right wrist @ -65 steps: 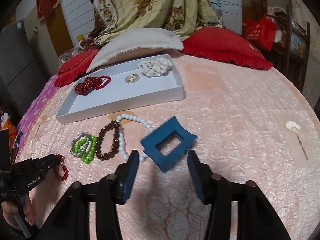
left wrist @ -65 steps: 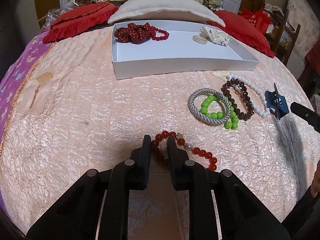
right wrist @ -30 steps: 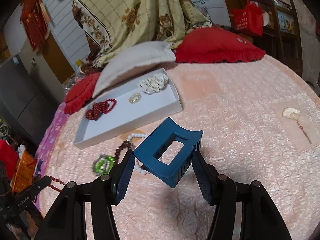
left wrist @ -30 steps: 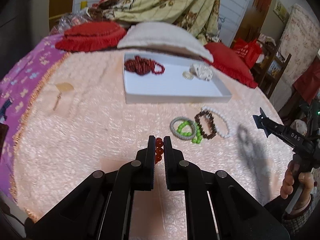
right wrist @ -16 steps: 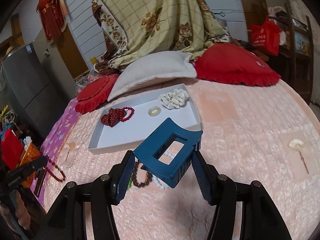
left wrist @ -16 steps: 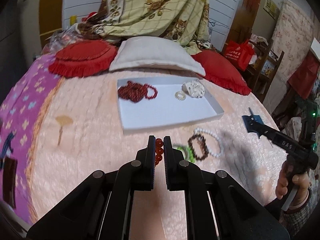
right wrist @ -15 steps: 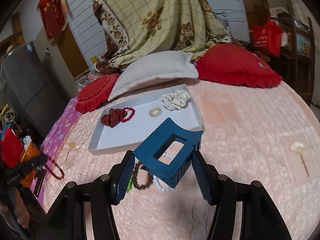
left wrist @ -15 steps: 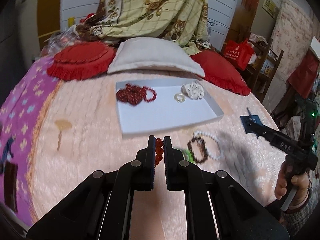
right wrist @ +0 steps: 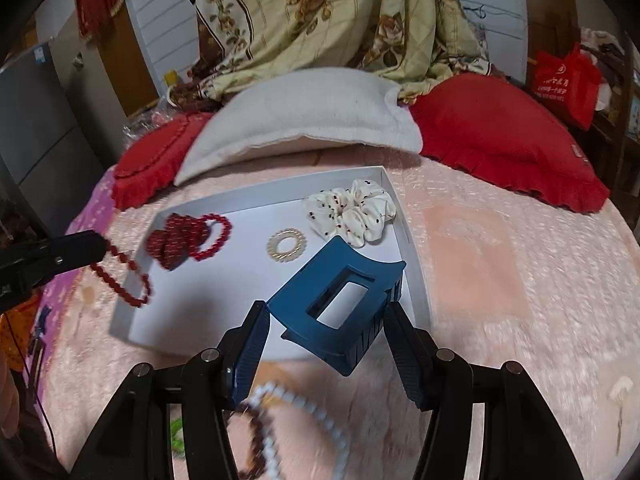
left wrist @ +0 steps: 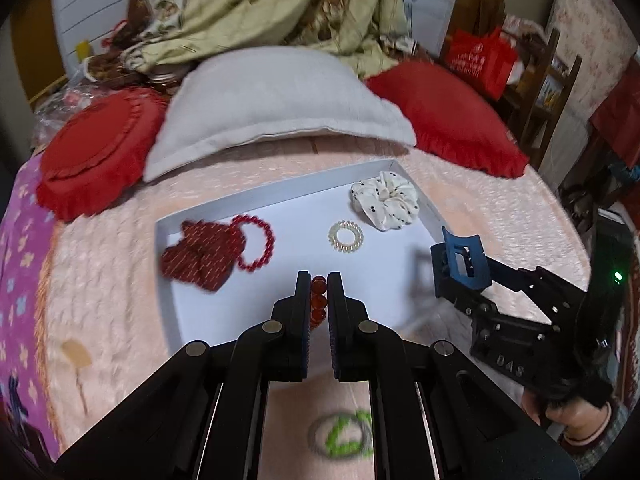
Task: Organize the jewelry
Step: 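Carry the red bracelet and blue claw clip into the box and release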
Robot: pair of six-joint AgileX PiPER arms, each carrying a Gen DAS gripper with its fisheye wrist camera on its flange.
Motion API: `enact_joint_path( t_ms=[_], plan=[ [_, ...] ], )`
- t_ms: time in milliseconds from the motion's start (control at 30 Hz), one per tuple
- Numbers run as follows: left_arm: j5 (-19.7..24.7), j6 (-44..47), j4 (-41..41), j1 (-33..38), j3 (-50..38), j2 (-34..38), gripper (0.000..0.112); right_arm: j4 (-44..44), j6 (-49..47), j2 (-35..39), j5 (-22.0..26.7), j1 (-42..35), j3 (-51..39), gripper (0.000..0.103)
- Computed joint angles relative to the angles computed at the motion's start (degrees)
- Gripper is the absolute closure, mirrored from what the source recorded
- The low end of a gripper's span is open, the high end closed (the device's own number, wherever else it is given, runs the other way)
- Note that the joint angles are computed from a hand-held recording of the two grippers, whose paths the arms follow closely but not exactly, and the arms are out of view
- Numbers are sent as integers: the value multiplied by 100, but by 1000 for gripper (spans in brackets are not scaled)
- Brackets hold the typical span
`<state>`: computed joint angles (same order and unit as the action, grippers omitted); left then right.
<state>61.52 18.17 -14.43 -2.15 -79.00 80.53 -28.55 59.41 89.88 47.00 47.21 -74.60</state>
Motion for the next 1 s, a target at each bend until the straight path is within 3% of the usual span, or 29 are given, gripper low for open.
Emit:
enact_joint_path(
  t_ms=[267, 367, 500, 600, 767, 1000],
  plan=[
    [-79, -675, 566, -641, -1524, 1942, 106, 548, -860, 652, -555, -674, -193, 46],
    [-285, -923, 998, -802, -1684, 2283, 106, 510, -949, 830, -554, -736, -267, 46],
    [-365, -896, 979, -720, -1886, 2601, 106, 602, -1049, 905, -682, -836, -269, 46],
    [-402, -828, 891, -625, -1887, 2652, 104, 535, -988, 963, -626, -827, -315, 46],
    [-401, -623, 462, -392, -1714, 2426, 78, 389, -823, 929, -525, -729, -353, 43],
    [-215, -557, 275, -171, -1286, 1573, 78, 65, -497, 458, -120, -390, -304, 42]
  ],
)
